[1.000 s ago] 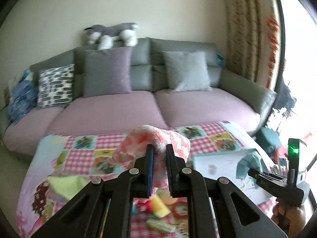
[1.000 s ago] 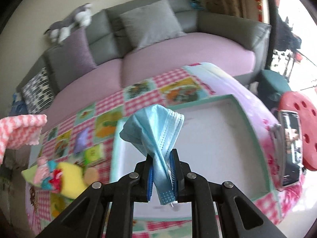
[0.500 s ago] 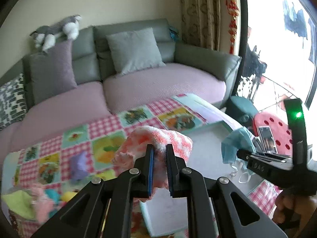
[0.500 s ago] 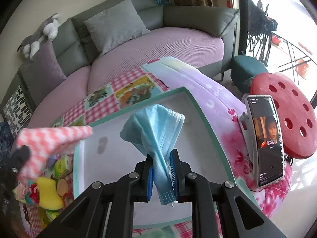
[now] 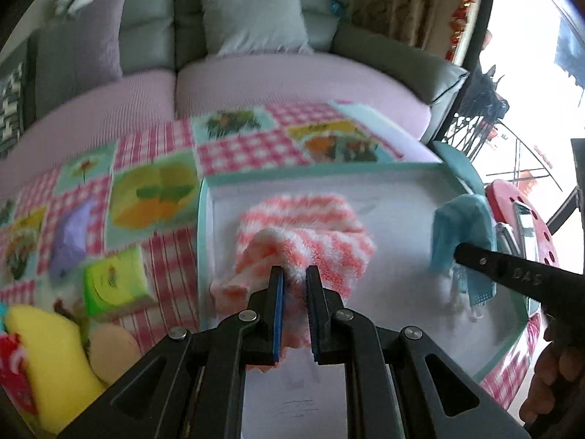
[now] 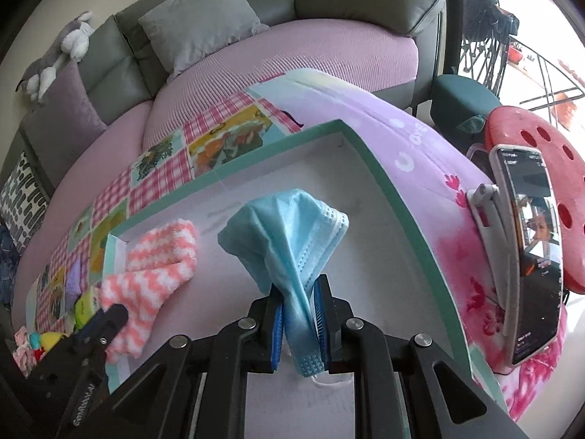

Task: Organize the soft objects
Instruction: 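Carry the towel and mask with both tools over the white tray, then open both tools to drop the towel and mask into the tray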

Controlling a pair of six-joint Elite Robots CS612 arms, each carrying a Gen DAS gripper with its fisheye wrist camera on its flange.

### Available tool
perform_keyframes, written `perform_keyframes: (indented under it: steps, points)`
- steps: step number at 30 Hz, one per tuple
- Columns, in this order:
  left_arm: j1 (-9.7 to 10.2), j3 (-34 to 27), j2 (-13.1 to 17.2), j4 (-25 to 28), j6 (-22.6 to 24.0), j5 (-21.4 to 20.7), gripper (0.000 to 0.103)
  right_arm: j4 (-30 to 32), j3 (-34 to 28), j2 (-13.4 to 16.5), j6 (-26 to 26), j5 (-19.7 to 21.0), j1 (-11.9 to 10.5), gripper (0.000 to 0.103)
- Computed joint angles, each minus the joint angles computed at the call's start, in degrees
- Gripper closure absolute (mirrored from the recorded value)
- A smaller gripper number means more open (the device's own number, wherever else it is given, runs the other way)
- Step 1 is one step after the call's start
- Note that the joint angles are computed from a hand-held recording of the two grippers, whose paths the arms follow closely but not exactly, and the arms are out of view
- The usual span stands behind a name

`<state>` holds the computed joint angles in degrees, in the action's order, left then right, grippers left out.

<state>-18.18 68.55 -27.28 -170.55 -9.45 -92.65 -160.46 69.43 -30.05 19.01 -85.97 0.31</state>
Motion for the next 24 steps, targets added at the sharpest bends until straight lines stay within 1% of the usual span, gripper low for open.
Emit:
perform_keyframes:
  steps: [3, 10, 14, 17, 18, 19, 23, 24]
  points:
    - [0.28, -0.81, 0.48, 2.42, -1.11, -0.13, 0.091, 1.37, -0.59, 0.24, 0.18, -0.27, 0.03, 0.086]
    - [0.74, -1.83, 1.03, 4.03, -2.25, -1.71, 0.091, 3.73, -1.12, 0.31, 0.28, -0.7, 0.03, 0.086]
    - [1.01, -2.05, 0.59, 5.52, -3.22, -3.06, 0.09, 4.24, -0.87, -0.27, -0.89, -1.95, 0.33, 0.086]
    - [1.06, -1.77, -0.12, 6.86, -3.22, -3.47, 0.084, 2.78, 0.11, -1.17, -1.84, -2.48, 0.48, 0.074]
    - [1.0, -1.41, -0.51, 7.2, -3.18, -3.09, 0.079, 2.37, 0.39, -1.46, -2.16, -3.0, 0.59, 0.067]
    - [0.94, -0.92, -0.95, 7.16, -3.16, -2.72, 0.073, 2.22, 0.51, -1.63, -2.46, -3.42, 0.69, 0.064]
    - [0.73, 1.63, -2.91, 5.23, -2.9, -1.01, 0.065, 2.26, 0.82, -2.07, -3.77, -4.61, 1.05, 0.064]
    - [0.66, 2.36, -3.38, 4.34, -2.73, -0.22, 0.061, 2.37, 0.86, -2.13, -3.89, -4.76, 1.09, 0.064]
